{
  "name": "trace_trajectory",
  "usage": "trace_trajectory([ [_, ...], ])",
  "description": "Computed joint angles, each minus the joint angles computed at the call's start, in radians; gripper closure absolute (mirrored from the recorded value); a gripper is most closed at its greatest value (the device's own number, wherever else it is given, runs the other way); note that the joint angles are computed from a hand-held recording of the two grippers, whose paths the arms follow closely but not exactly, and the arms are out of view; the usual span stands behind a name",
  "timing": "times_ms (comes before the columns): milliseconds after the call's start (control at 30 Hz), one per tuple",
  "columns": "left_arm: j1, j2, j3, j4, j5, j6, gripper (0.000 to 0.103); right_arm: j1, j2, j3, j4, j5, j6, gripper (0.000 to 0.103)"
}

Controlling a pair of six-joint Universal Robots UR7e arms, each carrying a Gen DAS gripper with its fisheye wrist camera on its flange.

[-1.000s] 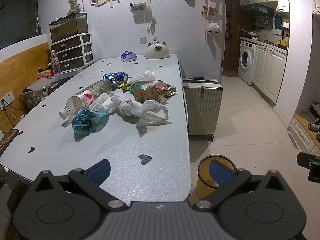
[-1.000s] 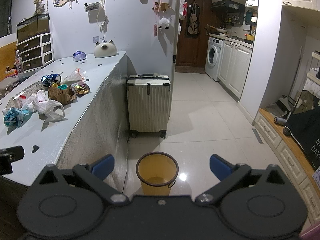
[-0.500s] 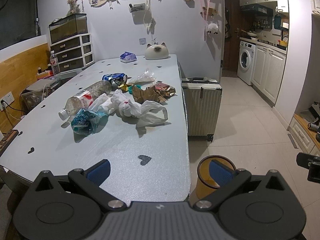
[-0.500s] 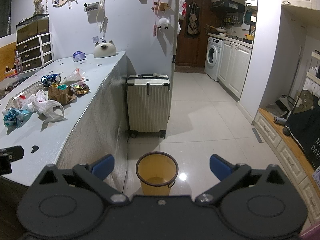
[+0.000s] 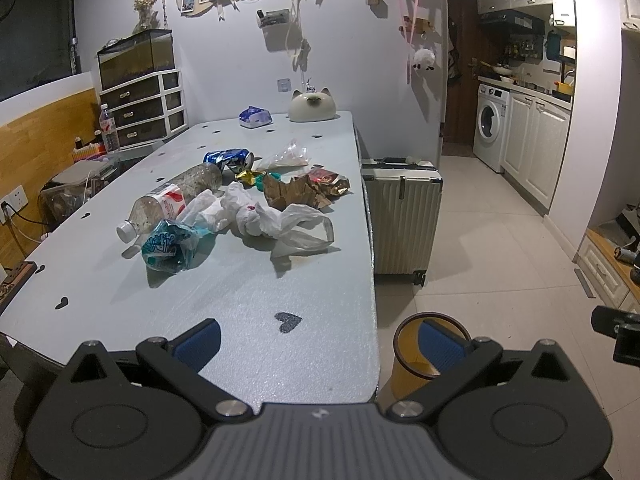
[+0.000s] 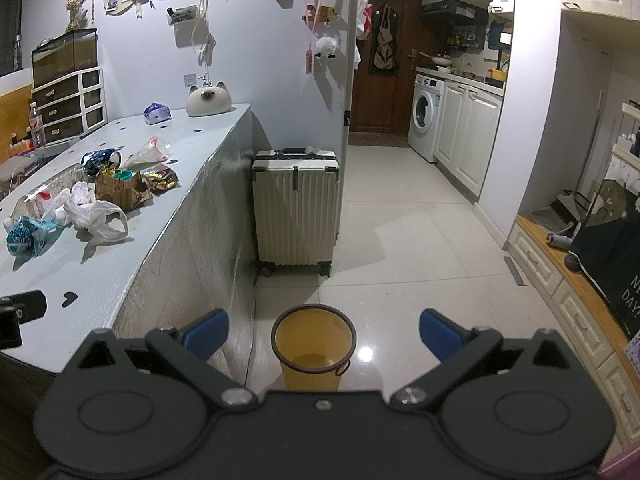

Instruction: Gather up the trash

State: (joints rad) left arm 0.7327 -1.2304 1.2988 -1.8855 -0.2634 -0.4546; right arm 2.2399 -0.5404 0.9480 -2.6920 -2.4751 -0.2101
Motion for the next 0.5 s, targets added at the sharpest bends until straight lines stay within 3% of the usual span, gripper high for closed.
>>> trace_trajectory([
  [267, 0.010, 0.003, 0.011, -0.031, -0.014, 0.026, 0.000, -0.011, -0.005, -0.007, 0.012, 0.008, 0.002, 0.000],
  [500, 0.045, 0.032, 0.046, -0.349, -0.007, 0.263, 0.000, -0.030, 0.022, -0.020, -0.054, 0.017, -0.040, 0.000],
])
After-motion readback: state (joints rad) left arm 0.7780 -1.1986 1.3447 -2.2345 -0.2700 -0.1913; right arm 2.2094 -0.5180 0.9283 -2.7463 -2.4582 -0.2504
